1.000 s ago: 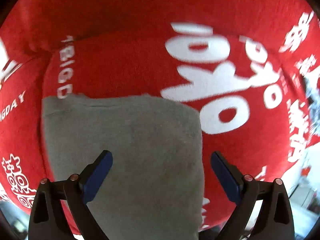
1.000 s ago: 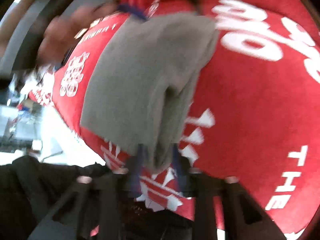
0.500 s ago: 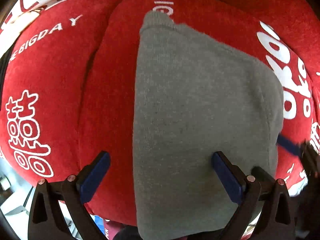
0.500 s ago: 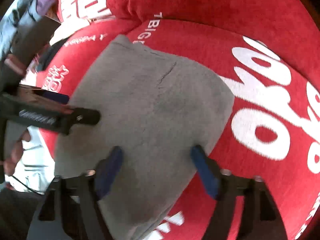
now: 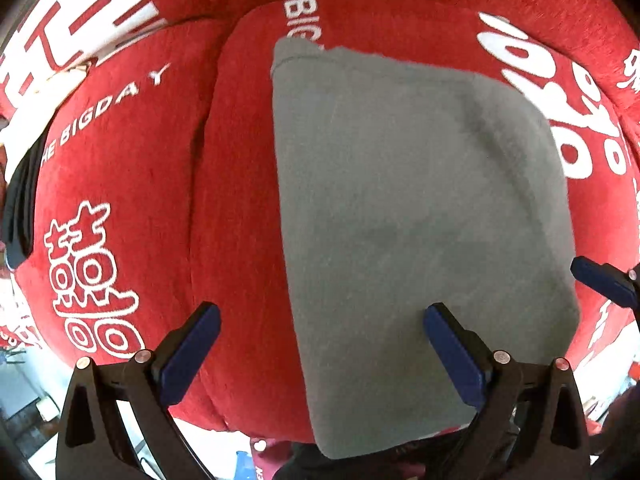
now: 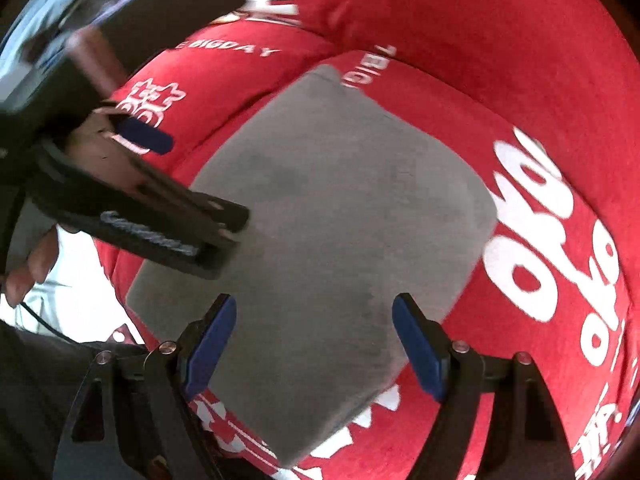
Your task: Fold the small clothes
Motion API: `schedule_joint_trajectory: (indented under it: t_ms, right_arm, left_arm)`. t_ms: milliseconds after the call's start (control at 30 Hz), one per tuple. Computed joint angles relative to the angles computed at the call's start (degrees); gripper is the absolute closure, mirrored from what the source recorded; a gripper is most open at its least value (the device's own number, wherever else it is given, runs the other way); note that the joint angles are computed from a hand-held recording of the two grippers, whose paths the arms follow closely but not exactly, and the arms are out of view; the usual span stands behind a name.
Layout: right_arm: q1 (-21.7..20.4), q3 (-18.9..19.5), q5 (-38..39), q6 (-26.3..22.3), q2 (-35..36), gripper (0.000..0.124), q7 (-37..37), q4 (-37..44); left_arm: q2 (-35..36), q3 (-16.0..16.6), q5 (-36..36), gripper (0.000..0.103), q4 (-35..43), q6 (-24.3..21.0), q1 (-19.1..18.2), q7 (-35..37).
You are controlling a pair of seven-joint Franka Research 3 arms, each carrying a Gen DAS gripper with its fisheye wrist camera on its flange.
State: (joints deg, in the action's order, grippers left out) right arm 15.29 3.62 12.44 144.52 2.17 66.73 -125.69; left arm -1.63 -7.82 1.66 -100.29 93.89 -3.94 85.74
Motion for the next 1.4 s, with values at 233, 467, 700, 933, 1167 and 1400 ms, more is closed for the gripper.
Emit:
schedule_joint_trajectory:
  t_ms: [233,467,700,933,1167,1400]
  right_arm:
    - [1.4,0.3,-7.7,-1.3,1.5,0.042,3.4,-0.4]
    - [1.8,0.5,-12.0,-4.2,-0.6,0.041,3.7,-1.6]
    - [1.3,0.4,-12.9,-4.6,0.0,0.041,6.4,0.7]
    - [2.6,-0.4,-19.5,-7.3,5.4,0.030,11.9,5.0]
    - [1.8,-0.7,-16.5,-9.8,0.7,0.030,11.7,4.7]
    - [-0.4,-0.3,-15.2,-9.5,-7.1,0.030,11.5,2.2]
  left_arm:
    - [-2.4,0.6,-1.2,0.001,-4.1,2.4,0.4,0.9]
    - [-4.5,1.2,-1.4,0.001,-5.8,1.8,1.0,1.2]
    - [-10.5,1.6,0.3,0.001,-11.4,1.2,0.7,3.9]
    - [-10.0,2.5,0.1,0.000,-14.2,2.9,1.2,4.2]
    - [-9.8,2.4,0.7,0.000,-10.3,2.2,1.3,5.0]
    - [-11.4,1.8,-0.5,0.000,-5.3,0.5,0.4,2.9]
